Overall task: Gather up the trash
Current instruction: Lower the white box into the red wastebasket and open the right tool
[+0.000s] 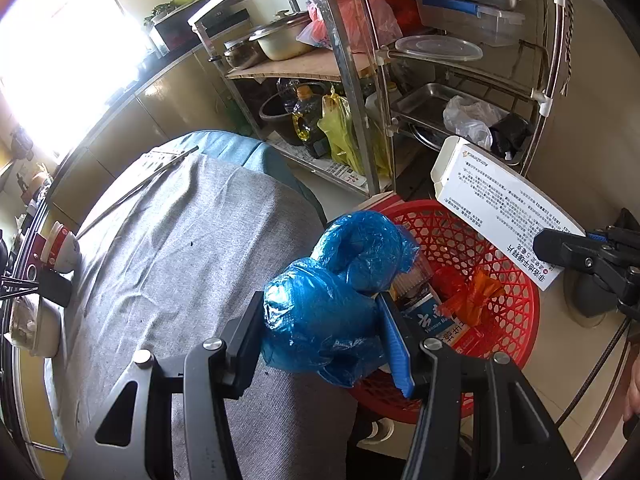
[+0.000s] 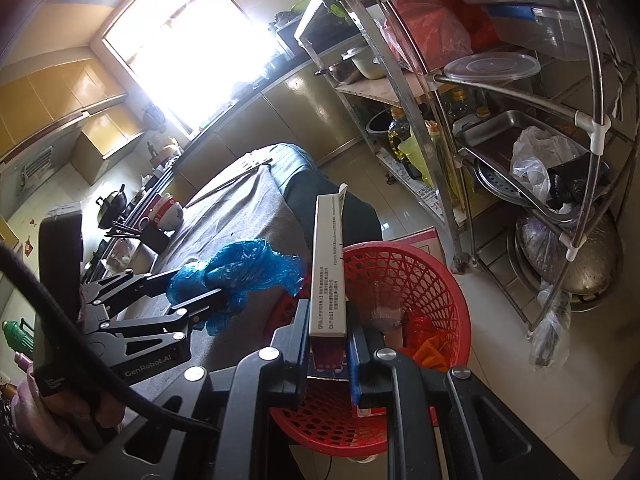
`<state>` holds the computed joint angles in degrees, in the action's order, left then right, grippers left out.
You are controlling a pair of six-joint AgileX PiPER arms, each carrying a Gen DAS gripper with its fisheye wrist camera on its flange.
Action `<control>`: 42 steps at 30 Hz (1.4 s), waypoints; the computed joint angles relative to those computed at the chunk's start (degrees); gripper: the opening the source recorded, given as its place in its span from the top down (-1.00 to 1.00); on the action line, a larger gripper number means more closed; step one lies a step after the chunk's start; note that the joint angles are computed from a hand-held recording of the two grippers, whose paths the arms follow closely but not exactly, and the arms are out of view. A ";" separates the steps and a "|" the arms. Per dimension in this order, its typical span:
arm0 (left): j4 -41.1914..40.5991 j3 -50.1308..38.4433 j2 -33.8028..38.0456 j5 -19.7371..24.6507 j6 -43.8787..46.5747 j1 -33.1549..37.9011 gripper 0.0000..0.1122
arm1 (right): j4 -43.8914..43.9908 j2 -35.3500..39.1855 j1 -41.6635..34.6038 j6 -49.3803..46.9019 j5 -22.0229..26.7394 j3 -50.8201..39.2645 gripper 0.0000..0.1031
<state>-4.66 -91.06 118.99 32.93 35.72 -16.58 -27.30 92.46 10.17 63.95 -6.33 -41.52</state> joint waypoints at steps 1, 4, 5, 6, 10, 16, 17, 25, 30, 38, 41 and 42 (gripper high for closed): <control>0.06 -0.14 0.16 0.06 -0.03 -0.05 0.01 | -1.73 0.13 -0.16 1.80 -0.17 -0.02 0.67; 0.48 -0.53 0.70 0.25 -0.29 -0.23 0.01 | -2.99 0.43 -0.44 3.12 -0.53 0.02 0.67; 0.70 -0.56 0.83 0.21 -0.38 -0.28 0.01 | -2.92 0.47 -0.43 3.17 -0.59 0.10 0.67; 0.77 -0.72 1.00 0.28 -0.34 -0.29 0.01 | -4.15 0.64 -0.57 4.48 -0.75 0.08 0.67; 1.24 -1.14 1.57 0.51 -0.68 -0.44 0.01 | -5.11 0.89 -0.74 5.71 -0.99 0.22 0.67; 1.88 -1.33 2.01 0.64 -1.25 -0.76 0.01 | -8.69 1.49 -1.51 9.53 -1.70 0.27 0.67; 1.97 -1.44 2.13 0.73 -1.29 -0.80 0.01 | -9.00 1.60 -1.60 9.88 -1.79 0.26 0.66; 2.94 -1.93 2.80 1.01 -2.06 -1.22 0.01 | -11.45 2.46 -2.38 12.40 -2.77 0.38 0.66; 3.47 -1.92 3.05 1.00 -2.37 -1.51 0.01 | -11.59 2.60 -2.49 13.06 -2.86 0.59 0.66; 4.03 -2.58 3.74 1.31 -2.69 -1.67 0.01 | -11.03 2.92 -2.89 12.55 -3.80 1.03 0.66; 4.28 -2.77 3.96 1.35 -2.89 -1.80 0.01 | -11.52 2.96 -2.88 13.07 -3.90 0.86 0.66; 4.33 -2.84 4.03 1.41 -2.96 -1.84 0.01 | -11.01 3.08 -2.87 12.56 -4.00 0.81 0.66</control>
<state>-0.33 -93.90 123.02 34.35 32.76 -18.43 -38.31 95.54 7.30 76.51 -10.34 -40.70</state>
